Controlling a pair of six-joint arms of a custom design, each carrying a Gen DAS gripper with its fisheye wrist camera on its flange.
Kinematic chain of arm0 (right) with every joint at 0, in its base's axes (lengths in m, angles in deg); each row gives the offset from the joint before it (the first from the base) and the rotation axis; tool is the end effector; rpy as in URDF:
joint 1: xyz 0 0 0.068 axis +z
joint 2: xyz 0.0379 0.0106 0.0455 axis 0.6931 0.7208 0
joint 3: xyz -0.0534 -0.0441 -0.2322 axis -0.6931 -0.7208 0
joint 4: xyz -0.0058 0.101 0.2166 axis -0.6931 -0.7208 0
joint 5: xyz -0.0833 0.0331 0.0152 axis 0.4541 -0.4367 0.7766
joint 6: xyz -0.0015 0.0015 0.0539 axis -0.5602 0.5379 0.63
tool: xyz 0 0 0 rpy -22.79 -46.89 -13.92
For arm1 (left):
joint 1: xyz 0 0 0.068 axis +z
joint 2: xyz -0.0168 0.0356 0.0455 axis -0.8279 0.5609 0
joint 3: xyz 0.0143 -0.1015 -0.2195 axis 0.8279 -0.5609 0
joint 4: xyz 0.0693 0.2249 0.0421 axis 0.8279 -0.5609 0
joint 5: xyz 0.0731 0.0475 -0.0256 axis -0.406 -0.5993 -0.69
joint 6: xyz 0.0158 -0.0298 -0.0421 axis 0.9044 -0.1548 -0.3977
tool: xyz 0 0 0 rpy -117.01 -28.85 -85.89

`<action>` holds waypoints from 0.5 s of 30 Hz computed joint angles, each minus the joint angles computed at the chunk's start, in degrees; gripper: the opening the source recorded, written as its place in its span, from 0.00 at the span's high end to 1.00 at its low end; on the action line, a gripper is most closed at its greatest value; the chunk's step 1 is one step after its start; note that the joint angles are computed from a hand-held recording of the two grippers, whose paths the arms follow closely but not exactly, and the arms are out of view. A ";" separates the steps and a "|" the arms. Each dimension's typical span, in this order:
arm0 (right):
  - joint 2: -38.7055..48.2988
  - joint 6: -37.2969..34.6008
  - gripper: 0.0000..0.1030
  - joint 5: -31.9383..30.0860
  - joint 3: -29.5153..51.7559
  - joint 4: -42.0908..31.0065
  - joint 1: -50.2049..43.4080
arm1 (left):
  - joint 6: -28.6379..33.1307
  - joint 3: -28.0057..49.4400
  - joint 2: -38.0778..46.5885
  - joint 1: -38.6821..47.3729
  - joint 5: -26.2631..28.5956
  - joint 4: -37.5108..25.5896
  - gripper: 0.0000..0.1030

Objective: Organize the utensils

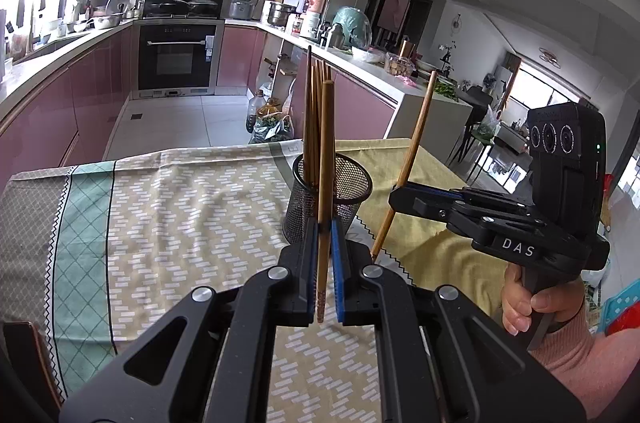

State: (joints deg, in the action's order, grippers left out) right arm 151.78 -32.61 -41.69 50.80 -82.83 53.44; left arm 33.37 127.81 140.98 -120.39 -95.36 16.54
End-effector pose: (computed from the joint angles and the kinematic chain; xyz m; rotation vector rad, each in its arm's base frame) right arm 0.2107 0.0595 0.2850 -0.7770 2.0743 0.8053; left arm 0.1251 -0.2107 0.2522 0.0004 2.1519 -0.3455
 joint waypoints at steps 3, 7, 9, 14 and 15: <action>0.15 -0.12 0.94 -0.18 -0.01 -0.15 -0.15 | -0.38 0.22 -0.60 -0.16 0.69 -1.34 0.93; 0.39 -0.57 0.94 -0.87 0.18 -0.58 -0.84 | -1.35 0.31 -2.96 -1.73 1.52 -4.43 0.93; 0.64 -0.85 0.94 -1.37 0.12 -0.59 -1.31 | -2.01 0.91 -4.02 -3.36 0.79 -7.21 0.93; 1.77 -1.18 0.94 -1.96 -0.04 -0.49 -1.40 | -3.90 1.11 -6.29 -5.48 0.91 -11.42 0.93; 1.83 -1.21 0.94 -1.89 -0.09 -0.49 -1.20 | -4.15 1.30 -6.02 -5.57 0.99 -11.92 0.93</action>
State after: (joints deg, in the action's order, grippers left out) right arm 153.61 -33.82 -43.57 50.71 -83.33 52.24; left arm 29.22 129.10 134.96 -125.96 -94.37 4.62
